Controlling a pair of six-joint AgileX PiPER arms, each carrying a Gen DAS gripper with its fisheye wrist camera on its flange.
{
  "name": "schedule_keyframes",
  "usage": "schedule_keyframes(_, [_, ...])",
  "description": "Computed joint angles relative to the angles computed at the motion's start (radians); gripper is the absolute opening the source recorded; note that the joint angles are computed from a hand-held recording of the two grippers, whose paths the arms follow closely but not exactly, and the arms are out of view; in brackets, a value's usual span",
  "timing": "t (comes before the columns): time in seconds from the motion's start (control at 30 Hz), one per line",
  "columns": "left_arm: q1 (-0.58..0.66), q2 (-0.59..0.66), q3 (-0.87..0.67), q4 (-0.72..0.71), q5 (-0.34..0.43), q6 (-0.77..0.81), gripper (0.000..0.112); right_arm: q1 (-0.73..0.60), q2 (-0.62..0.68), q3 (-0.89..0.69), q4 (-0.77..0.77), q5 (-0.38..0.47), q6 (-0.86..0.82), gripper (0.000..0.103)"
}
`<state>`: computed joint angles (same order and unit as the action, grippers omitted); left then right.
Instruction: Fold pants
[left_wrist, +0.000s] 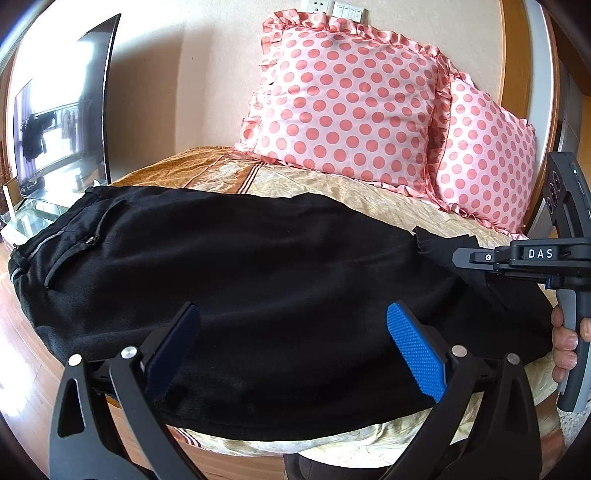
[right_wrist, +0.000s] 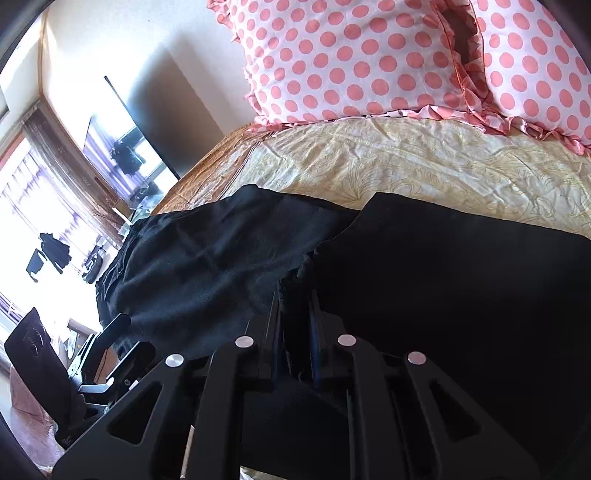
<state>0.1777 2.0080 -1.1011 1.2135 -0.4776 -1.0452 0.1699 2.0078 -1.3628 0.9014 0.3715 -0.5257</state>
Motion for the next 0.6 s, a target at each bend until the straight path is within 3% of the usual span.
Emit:
schedule_keyframes(0.13, [0.02, 0.01, -0.019, 0.05, 0.008, -0.067, 0.101, -0.008, -0.014, 0.006, 0.039, 0.003, -0.024, 0.013])
schedule_keyframes(0.27, [0.037, 0.0, -0.001, 0.008, 0.004, -0.024, 0.101, 0.006, -0.034, 0.007, 0.025, -0.017, -0.004, 0.013])
schedule_keyframes(0.43, [0.052, 0.007, -0.007, 0.019, 0.007, -0.036, 0.101, 0.035, -0.058, 0.032, 0.167, -0.006, -0.155, 0.013])
schedule_keyframes(0.53, [0.06, 0.009, -0.005, 0.016, 0.004, -0.036, 0.101, 0.081, -0.027, 0.022, 0.09, 0.014, -0.109, 0.013])
schedule_keyframes(0.6, [0.064, 0.01, -0.003, 0.01, 0.004, -0.031, 0.101, 0.095, -0.013, 0.026, 0.124, 0.025, -0.141, 0.013])
